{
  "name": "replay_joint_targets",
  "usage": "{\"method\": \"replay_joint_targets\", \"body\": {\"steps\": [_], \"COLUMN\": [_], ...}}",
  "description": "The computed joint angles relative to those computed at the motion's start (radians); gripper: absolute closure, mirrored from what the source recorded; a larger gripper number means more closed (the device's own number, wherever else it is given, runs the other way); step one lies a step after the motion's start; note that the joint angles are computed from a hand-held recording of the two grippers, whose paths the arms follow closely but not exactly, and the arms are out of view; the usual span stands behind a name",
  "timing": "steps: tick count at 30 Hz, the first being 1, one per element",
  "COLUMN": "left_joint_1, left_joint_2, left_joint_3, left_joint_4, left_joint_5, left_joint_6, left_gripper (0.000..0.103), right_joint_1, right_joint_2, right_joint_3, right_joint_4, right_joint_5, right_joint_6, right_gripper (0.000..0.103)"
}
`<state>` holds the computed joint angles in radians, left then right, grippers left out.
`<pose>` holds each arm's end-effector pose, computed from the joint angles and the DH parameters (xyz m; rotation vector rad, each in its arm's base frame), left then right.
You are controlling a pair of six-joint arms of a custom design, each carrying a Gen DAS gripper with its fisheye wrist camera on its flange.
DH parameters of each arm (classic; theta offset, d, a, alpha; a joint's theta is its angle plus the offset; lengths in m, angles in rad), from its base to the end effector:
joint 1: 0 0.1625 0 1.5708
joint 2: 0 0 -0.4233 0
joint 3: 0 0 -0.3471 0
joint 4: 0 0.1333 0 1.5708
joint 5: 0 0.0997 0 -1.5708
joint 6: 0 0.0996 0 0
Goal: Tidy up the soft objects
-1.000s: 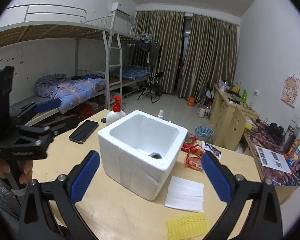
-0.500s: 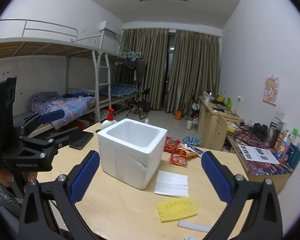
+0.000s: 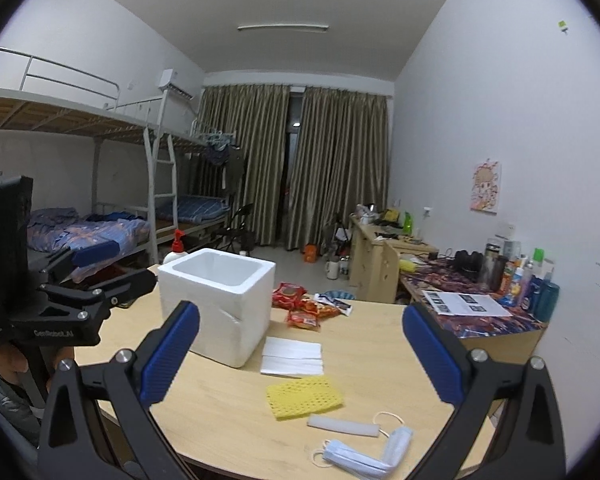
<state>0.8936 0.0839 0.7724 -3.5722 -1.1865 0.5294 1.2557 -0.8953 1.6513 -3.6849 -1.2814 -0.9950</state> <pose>-0.3523 -0.7105 -0.0825 1.1184 2.1558 -1.5837 -0.0420 -0.6506 0.3320 0.9129 -1.8565 1.4975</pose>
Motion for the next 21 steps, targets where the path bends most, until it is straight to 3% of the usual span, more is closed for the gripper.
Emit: {"method": "replay_joint_targets", "body": {"steps": [5,10,21], "left_joint_1": [0.001,0.016,0.048], "left_joint_2": [0.043,0.088,0.239], "left_joint_3": [-0.055,-0.129,-0.426], "left_joint_4": [0.018,0.053,0.298], "left_joint_5": [-0.008,-0.053,-0.112], "left_joint_6": [0.012,0.002,-0.011], "left_gripper": [0.0,0.0,0.0], "right_joint_1": [-0.038,-0.059,-0.107], "right_joint_2": [0.008,0.034,0.064], "right_joint_3": [0.017,0.013,-0.016], "right_joint_4": [-0.07,-0.147,-0.154], "right_joint_5": [0.027,0.008,-0.035], "right_joint_6": [0.045,0.071,0.137], "right_gripper": [0.0,0.0,0.0]}}
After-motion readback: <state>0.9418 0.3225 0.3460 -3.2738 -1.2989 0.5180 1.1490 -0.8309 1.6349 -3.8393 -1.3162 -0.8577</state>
